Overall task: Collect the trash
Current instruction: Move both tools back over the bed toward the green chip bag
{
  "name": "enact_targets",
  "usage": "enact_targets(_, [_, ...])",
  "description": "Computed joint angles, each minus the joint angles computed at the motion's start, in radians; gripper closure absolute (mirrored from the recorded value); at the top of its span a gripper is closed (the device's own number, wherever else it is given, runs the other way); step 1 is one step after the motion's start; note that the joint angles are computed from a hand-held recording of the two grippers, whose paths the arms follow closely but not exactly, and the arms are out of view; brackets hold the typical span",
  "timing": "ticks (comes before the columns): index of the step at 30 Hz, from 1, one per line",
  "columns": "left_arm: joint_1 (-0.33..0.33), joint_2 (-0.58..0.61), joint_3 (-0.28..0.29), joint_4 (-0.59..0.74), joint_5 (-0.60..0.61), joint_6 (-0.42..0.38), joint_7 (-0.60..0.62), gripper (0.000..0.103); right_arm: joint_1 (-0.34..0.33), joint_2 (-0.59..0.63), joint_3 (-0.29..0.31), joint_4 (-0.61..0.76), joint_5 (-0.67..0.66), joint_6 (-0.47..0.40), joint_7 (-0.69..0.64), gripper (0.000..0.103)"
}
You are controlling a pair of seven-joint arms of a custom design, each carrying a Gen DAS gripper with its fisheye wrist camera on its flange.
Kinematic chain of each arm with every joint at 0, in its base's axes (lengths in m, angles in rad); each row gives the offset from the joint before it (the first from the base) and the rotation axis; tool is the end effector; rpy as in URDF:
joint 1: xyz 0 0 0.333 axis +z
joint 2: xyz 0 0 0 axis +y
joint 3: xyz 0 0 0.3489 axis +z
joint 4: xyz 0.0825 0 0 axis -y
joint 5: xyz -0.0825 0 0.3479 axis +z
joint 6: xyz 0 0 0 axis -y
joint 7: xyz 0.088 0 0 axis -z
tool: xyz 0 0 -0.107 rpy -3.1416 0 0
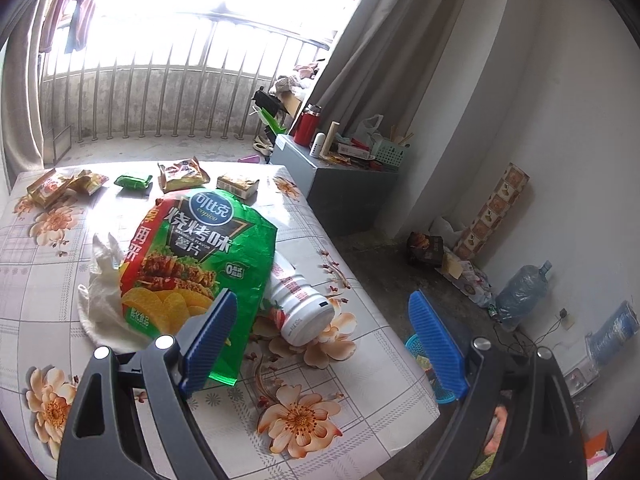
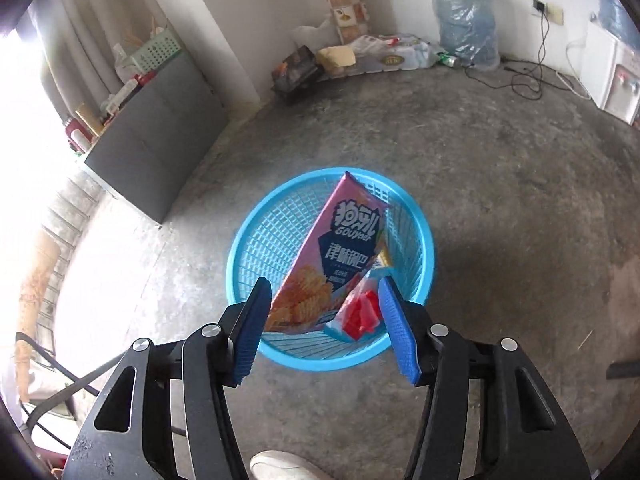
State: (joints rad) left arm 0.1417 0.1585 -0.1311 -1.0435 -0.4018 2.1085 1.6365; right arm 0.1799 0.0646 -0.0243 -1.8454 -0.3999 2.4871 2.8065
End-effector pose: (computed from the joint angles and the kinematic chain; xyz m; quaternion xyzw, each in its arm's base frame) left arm 0.5678 -0.0002 0.8747 -0.6197 0.6231 -0.4443 0.1741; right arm 0.5849 0.0940 0.5959 -0.3416 0.8829 -0.1858 0.2632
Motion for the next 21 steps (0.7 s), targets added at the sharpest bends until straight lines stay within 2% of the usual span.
enact_targets(4, [0.018,-0.063,0.027,-0.117,-0.005,0.05,-0.002,0.017,-0.002,-0.026,0.016,0.015,0.094,0.074,-0.093,0.049])
enact_targets(9, [0.031,-0.117,0.065,-0.228,-0.016,0.086,-0.006,0.017,0.021,-0.003,0.049,0.143,0.242,0.144,-0.301,0.049])
enact_targets(13, [0.027,-0.166,0.088,-0.325,0.012,0.143,0.0,0.017,0.045,0.065,0.095,0.286,0.51,0.2,-0.565,0.047])
enact_targets(16, [0.016,-0.203,0.099,-0.399,0.066,0.197,0.005,0.017,0.054,0.148,0.155,0.434,0.736,0.162,-0.766,0.047])
enact_targets(19, [0.009,-0.225,0.111,-0.448,0.128,0.233,0.005,0.017,0.067,0.251,0.215,0.612,0.898,0.079,-0.901,0.046])
enact_targets(21, [0.008,-0.234,0.12,-0.471,0.168,0.253,-0.001,0.017,0.093,0.321,0.238,0.727,0.954,0.023,-0.937,0.046])
